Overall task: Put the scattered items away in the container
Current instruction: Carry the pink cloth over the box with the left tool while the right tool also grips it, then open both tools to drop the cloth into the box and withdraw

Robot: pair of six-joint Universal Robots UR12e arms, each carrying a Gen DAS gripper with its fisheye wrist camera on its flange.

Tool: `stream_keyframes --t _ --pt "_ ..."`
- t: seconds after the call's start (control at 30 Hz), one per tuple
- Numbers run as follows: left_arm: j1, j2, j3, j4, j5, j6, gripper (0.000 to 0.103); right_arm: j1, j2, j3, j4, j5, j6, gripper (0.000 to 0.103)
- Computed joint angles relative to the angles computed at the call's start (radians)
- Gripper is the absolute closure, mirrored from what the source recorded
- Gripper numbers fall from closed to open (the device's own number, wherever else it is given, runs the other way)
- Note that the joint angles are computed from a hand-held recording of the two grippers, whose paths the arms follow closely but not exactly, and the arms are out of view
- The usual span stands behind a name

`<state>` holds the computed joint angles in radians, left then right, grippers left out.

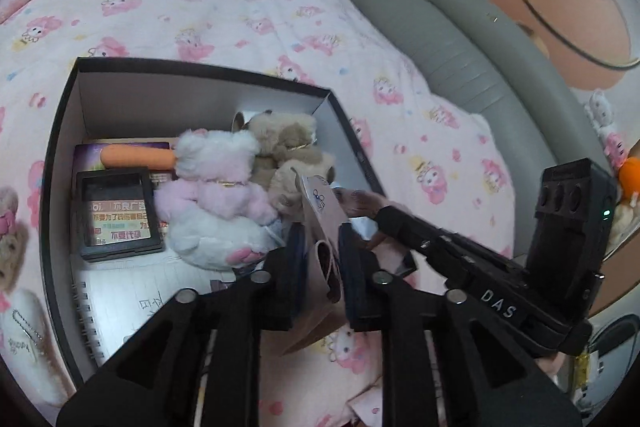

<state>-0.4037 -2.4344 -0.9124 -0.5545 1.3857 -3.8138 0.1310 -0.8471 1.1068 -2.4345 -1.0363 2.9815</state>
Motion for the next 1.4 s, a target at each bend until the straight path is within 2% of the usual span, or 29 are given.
stream_keyframes --t 0.03,0.1,0.13,0.2,0.23,0.27,0.33,0.37,0.43,0.5,0.57,0.6,0.7,0.73,0.8,0.83,0.9,0.93,1.0,1.07,1.13,1.2,1.27,1.4 --pt "-0.002 -0.013 0.027 -0.057 0.010 0.008 0.066 0.000 0.008 -0.003 -0.013 -0.035 0.012 0.100" --pt "-0.005 -0.013 0.033 -0.119 0.045 0.016 0.065 0.006 0.023 -0.025 0.020 -0.115 -0.003 0.099" --pt "-0.005 -0.002 0.012 -0.102 0.061 0.011 0.065 0.004 0.026 -0.029 0.023 -0.133 -0.001 0.098" --pt "-0.005 0.031 -0.056 -0.011 0.110 -0.021 0.065 -0.002 0.027 -0.021 -0.022 -0.137 0.033 0.095" --pt "-0.005 0.047 -0.088 0.033 0.137 -0.036 0.066 -0.008 0.025 -0.013 -0.051 -0.122 0.049 0.094" --pt "-0.004 0.058 -0.117 0.080 0.147 -0.046 0.073 -0.015 0.020 -0.001 -0.079 -0.093 0.058 0.094" --pt "0.003 0.071 -0.150 0.129 0.112 -0.056 0.088 -0.019 0.018 0.007 -0.091 -0.014 0.041 0.094" --pt "0.006 0.070 -0.152 0.131 0.087 -0.060 0.090 -0.019 0.019 0.002 -0.068 0.022 0.022 0.094" --pt "0.005 0.052 -0.126 0.096 0.053 -0.059 0.092 -0.015 0.031 -0.024 0.037 0.080 -0.019 0.094" --pt "0.000 0.023 -0.074 0.018 0.046 -0.044 0.092 -0.005 0.048 -0.057 0.136 0.078 -0.050 0.094" --pt "0.000 -0.002 -0.030 -0.050 0.028 -0.048 0.093 0.007 0.057 -0.070 0.176 0.033 -0.078 0.094" --pt "0.000 -0.012 -0.017 -0.056 0.015 -0.044 0.092 0.013 0.059 -0.073 0.183 0.000 -0.086 0.094" --pt "0.002 -0.029 0.005 -0.042 -0.036 -0.033 0.092 0.033 0.055 -0.064 0.150 -0.161 -0.103 0.094" --pt "0.000 -0.029 0.006 -0.044 -0.030 -0.026 0.092 0.037 0.056 -0.063 0.137 -0.211 -0.107 0.094" --pt "-0.002 -0.015 -0.020 0.000 -0.017 -0.030 0.092 0.038 0.059 -0.067 0.133 -0.273 -0.107 0.094" --pt "0.000 -0.006 -0.042 0.044 -0.020 -0.046 0.092 0.036 0.060 -0.071 0.143 -0.279 -0.106 0.099" --pt "0.003 0.007 -0.068 0.092 -0.026 -0.072 0.092 0.030 0.054 -0.065 0.144 -0.260 -0.097 0.098" --pt "0.004 0.008 -0.063 0.078 -0.034 -0.060 0.092 0.028 0.045 -0.052 0.124 -0.236 -0.094 0.097" --pt "0.001 -0.004 -0.029 -0.016 -0.026 -0.026 0.092 0.017 0.027 -0.017 0.069 -0.136 -0.095 0.096" --pt "-0.009 -0.017 0.007 -0.117 0.027 -0.007 0.092 0.014 0.023 -0.009 0.064 -0.069 -0.095 0.096" --pt "-0.011 -0.011 -0.003 -0.113 0.040 -0.016 0.091 0.029 0.039 -0.043 0.147 -0.120 -0.106 0.096" --pt "-0.014 -0.004 -0.005 -0.131 0.062 -0.012 0.091 0.036 0.047 -0.048 0.154 -0.169 -0.088 0.096" --pt "-0.014 0.002 -0.015 -0.129 0.075 -0.007 0.091 0.033 0.046 -0.043 0.149 -0.168 -0.079 0.096" --pt "-0.007 0.003 -0.042 -0.078 0.047 -0.043 0.090 0.031 0.048 -0.043 0.152 -0.159 -0.081 0.096"
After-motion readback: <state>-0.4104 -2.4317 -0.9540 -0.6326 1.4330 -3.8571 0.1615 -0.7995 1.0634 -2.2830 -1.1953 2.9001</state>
